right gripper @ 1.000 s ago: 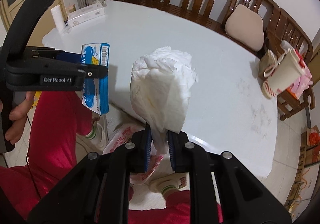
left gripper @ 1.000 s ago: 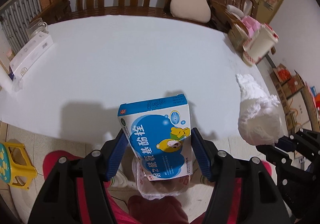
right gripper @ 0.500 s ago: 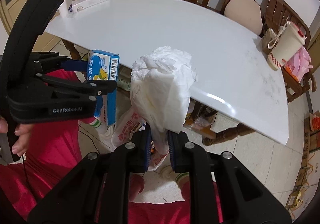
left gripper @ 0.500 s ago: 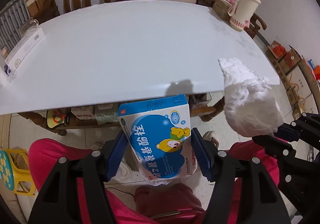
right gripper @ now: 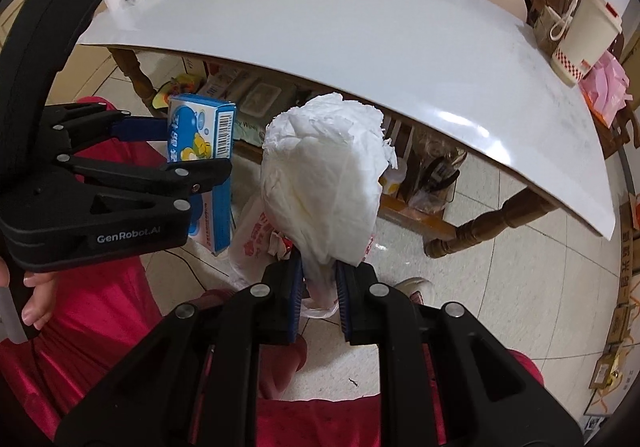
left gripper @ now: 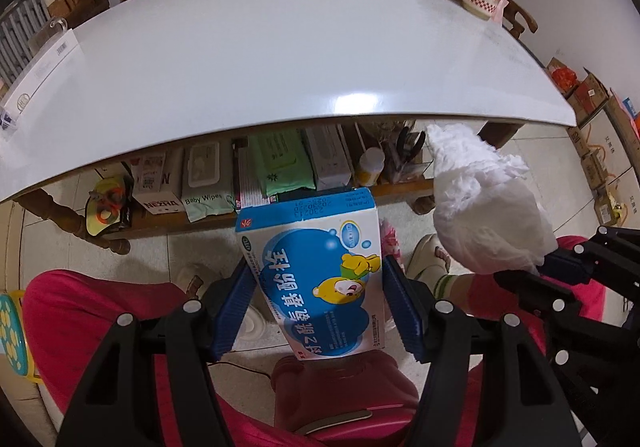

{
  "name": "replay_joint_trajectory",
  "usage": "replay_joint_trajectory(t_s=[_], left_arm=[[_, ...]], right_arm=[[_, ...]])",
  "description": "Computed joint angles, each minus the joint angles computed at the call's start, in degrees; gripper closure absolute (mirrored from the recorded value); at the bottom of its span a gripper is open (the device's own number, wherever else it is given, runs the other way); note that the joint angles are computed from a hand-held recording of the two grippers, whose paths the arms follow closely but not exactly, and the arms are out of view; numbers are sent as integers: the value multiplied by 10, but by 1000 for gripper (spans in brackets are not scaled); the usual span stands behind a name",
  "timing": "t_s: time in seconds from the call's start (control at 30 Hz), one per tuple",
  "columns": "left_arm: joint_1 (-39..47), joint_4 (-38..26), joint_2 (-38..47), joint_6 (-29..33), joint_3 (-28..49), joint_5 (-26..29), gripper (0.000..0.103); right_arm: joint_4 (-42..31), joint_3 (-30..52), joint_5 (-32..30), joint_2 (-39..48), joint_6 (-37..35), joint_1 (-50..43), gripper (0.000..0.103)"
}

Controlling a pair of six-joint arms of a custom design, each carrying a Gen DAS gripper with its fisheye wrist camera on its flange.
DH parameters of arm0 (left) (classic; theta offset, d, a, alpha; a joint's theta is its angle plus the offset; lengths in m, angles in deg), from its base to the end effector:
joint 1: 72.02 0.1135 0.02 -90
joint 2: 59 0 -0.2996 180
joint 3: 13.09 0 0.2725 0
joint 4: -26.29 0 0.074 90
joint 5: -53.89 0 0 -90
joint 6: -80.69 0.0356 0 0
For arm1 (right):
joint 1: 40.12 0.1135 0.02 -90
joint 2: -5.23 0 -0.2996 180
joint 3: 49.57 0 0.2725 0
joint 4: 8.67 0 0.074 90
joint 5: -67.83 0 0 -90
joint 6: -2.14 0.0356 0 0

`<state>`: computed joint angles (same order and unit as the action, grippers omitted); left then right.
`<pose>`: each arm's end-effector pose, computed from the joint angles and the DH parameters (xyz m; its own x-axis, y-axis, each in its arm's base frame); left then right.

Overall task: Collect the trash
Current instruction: 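Carry the blue box and tissue down to the trash bag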

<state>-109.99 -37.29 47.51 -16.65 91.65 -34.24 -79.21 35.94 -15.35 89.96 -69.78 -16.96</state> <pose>0.3329 -0.2613 0.2927 -0.7906 0.4550 -0.4099 0.5290 0.8446 -0.0827 0.2800 0.1152 0.3129 -0.9295 -0.0625 -0.3634 -0.0676 0.9977 0.0014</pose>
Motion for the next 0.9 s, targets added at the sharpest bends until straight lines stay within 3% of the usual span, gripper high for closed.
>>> replay_joint_trajectory(t_s=[0.43, 0.9], left_arm=[[-3, 30, 70, 7, -6, 21, 41], [10, 10, 212, -6, 70, 25, 41]], right_arm=[[59, -73, -23, 37, 32, -13, 87], [143, -126, -89, 122, 38, -53, 87]])
